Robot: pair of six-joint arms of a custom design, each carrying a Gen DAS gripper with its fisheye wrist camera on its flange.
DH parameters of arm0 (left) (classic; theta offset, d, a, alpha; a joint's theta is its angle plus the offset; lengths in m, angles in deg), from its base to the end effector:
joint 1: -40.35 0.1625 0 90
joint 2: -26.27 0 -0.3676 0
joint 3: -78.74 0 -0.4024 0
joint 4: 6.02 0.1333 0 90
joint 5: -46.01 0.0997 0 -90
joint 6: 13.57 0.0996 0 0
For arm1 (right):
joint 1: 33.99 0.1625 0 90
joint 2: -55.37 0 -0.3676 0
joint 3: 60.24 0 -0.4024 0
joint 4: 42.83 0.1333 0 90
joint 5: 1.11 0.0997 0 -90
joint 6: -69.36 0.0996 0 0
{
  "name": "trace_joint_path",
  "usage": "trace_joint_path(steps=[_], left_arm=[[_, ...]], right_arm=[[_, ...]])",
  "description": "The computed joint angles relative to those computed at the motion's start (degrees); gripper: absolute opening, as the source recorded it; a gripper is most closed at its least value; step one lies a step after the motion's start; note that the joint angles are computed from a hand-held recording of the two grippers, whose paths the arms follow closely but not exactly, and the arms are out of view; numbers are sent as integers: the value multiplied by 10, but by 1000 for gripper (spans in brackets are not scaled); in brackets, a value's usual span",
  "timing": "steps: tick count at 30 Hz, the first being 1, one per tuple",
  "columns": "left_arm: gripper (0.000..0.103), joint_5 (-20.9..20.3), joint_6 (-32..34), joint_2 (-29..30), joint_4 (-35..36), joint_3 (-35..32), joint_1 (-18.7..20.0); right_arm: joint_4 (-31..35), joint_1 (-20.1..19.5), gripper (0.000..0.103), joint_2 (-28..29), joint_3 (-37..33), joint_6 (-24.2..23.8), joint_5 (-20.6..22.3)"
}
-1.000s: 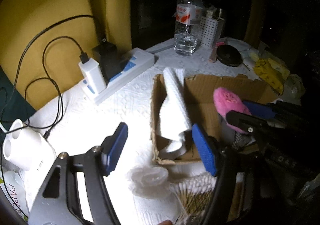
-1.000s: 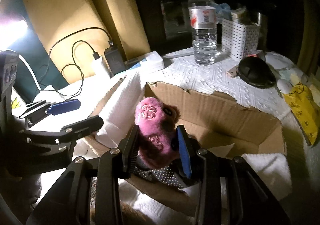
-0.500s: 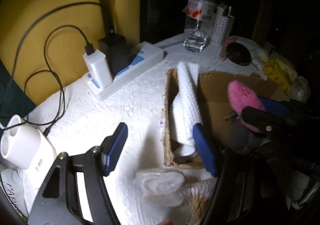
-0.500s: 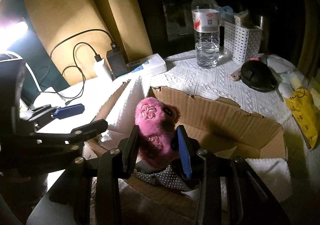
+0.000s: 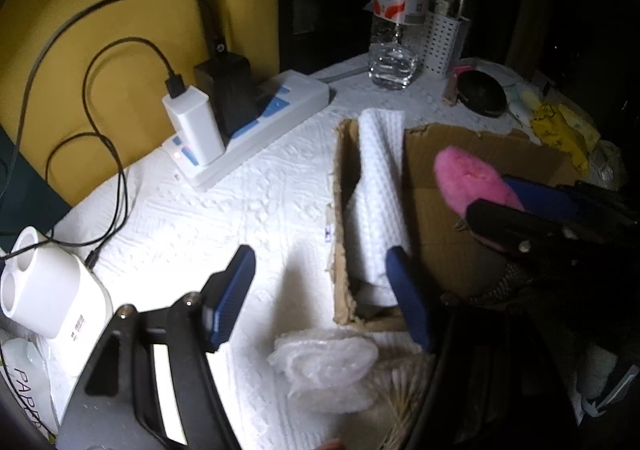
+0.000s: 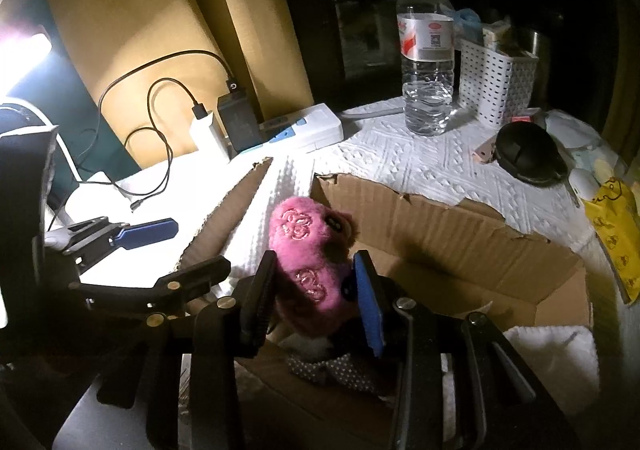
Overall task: Organize soft objects
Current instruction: 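Open both grippers and withdraw them from the box toward the table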
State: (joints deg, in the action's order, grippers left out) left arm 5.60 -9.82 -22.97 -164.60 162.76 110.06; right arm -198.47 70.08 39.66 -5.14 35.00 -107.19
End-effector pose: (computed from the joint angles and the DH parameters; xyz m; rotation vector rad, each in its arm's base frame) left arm -0.0429 -0.7190 0.2132 0.1590 2.2565 -0.8224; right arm 0.2962 -0.7470 -0.0351 1.0394 -2.5307 0.5596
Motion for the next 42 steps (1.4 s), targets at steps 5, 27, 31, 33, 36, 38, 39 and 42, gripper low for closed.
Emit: trace_joint_path(steps=[5,27,31,33,36,38,39,42], left_arm=[[69,0,0,-10,-5,14,-5],[69,-6,-5,-80,-49,124,-49],[69,-9,-7,-92,-55,144,-60],[69,-11,-7,-95,-56,152,-64],[69,-13,-9,-100,-57,164,-71],[69,-14,-11,-105,-60,173,-76],[69,-15,-10,-106,-61,175,-78],[69,-19,-13,-114,-64,190,-85]], right_arm=[[-1,0,57,-9,14,7,-3],[-130,14,57,-136,214,16,-30],[-145,13,57,-154,241,19,-34],[-159,12,57,-171,268,22,-39],[-174,10,57,-187,294,26,-41],[-185,9,57,-198,312,28,-43],[-187,8,57,-201,316,29,-43],[-199,6,57,-215,340,32,-46]])
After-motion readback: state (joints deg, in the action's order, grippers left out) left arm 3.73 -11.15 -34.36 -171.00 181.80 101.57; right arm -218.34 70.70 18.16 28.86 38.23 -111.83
